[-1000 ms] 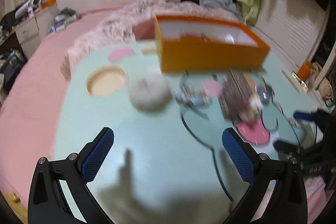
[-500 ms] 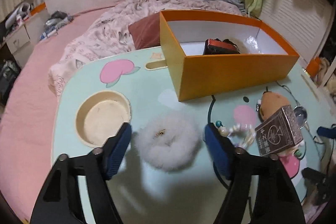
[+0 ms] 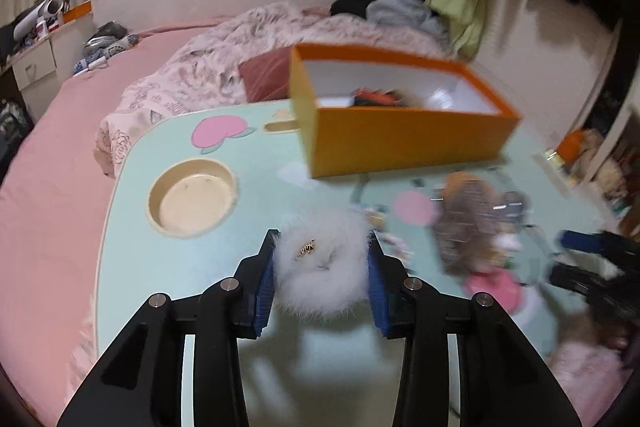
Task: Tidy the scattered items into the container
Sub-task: 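Lift the white pompom with the left gripper while the right grasps the silver round cap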
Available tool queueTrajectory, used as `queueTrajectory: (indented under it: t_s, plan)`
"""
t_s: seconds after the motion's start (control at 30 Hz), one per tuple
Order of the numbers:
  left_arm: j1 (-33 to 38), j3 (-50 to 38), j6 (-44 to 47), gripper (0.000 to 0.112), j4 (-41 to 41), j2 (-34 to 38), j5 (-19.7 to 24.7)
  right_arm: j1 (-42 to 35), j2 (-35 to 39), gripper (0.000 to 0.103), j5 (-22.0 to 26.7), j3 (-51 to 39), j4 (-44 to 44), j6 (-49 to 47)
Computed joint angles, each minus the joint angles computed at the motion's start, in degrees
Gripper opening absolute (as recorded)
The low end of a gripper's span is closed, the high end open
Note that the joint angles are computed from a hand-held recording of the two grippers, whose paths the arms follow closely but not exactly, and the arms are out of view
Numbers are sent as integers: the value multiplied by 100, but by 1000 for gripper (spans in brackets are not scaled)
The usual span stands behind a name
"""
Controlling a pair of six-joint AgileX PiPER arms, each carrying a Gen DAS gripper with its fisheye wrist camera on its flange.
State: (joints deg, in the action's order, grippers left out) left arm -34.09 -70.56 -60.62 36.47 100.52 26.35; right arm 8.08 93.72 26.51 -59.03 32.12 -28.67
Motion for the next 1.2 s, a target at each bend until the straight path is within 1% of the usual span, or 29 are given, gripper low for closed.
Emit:
queueTrajectory:
  t_s: [0.1, 0.2, 0.27, 0.33, 0.4, 0.43, 0.47, 0.5, 0.53, 0.63, 0.77, 0.87, 0.93, 1.07, 1.2]
  plan:
    - [-337, 331, -668, 41, 365, -254, -67, 170, 129, 78, -49, -316, -630, 543]
    - [-656, 440, -1196, 41, 691, -241, -46, 384, 380, 74, 29, -752, -1156, 991]
    - [-768, 434, -1228, 41, 681, -166, -90, 477, 570, 74, 35, -992, -1422, 1169]
    - [-827, 393, -1155, 41, 618, -97, -125, 627, 779, 73, -35, -1196, -1900, 1545]
    - [-869, 358, -1205, 41, 694, -72, -81, 733, 999, 67, -20, -1415, -2193, 1712]
    - [-869, 364, -1227, 41, 712, -77, -91, 744, 1115, 57, 43, -1535, -2184, 1644]
    - [-862, 390, -1279, 41, 744, -92, -125, 706, 1220, 40, 121, -1648, -2098, 1517]
    - [-842, 420, -1296, 41, 747, -108, -164, 691, 1276, 36, 119, -1683, -1993, 1410]
    - [-818, 440, -1290, 41, 720, -113, -196, 680, 1266, 29, 50, -1649, -1976, 1395]
    - [-771, 482, -1321, 41, 658, -115, -255, 542, 1153, 29, -32, -1453, -1452, 1010]
    - [-743, 433, -1238, 41, 536, -108, -252, 472, 776, 29, -67, -1083, -1376, 997]
    - [-749, 329, -1138, 41, 432, -91, -309, 379, 409, 29, 25, -753, -840, 503]
    - [-820, 166, -1021, 41, 398, -11, -233, 392, 221, 29, -10, -520, -654, 307]
    - [-1043, -146, -955, 41, 501, 239, 58, 572, 26, 29, -396, -32, -806, 502]
    - [-1177, -310, -854, 41, 483, 424, 261, 647, 70, 29, -413, -52, -925, 579]
